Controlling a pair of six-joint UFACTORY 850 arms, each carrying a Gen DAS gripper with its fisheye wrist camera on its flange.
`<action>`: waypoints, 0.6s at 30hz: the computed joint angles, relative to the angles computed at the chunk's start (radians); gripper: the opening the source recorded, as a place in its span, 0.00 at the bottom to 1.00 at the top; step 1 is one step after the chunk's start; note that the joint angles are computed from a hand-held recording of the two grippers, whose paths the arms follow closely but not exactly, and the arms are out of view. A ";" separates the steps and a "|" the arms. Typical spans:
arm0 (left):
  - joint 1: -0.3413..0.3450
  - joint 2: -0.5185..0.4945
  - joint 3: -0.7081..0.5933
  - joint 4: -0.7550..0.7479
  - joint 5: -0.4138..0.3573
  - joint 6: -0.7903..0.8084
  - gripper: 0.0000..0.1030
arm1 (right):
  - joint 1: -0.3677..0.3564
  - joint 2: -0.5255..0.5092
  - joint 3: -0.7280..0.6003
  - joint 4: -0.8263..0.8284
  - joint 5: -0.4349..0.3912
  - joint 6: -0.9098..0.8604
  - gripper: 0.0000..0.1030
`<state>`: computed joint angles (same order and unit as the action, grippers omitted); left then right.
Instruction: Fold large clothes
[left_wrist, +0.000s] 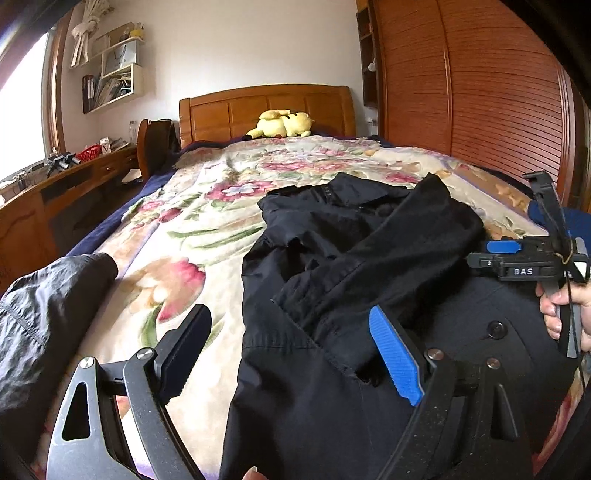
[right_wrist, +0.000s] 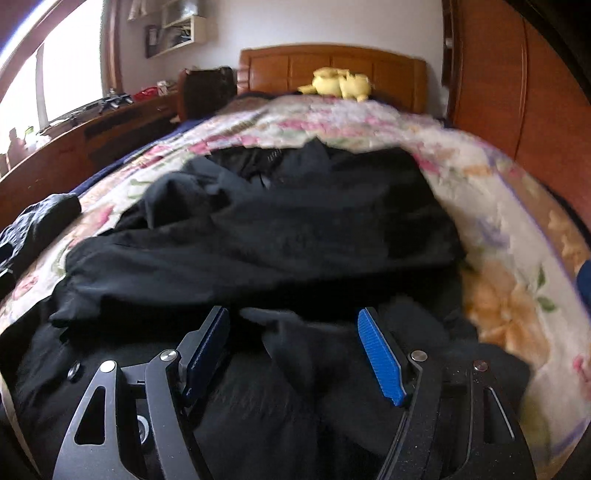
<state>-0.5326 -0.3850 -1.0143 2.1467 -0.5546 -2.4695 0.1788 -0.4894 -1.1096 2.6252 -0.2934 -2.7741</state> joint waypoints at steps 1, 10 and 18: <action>0.000 -0.002 -0.002 0.001 0.005 -0.004 0.86 | 0.006 -0.007 -0.012 0.013 0.004 -0.010 0.72; -0.027 -0.001 -0.031 -0.137 -0.024 0.167 0.86 | -0.001 -0.008 0.021 -0.017 -0.051 -0.011 0.72; -0.003 -0.002 -0.098 -0.265 -0.024 0.361 0.86 | -0.021 0.002 0.046 -0.083 -0.096 0.024 0.72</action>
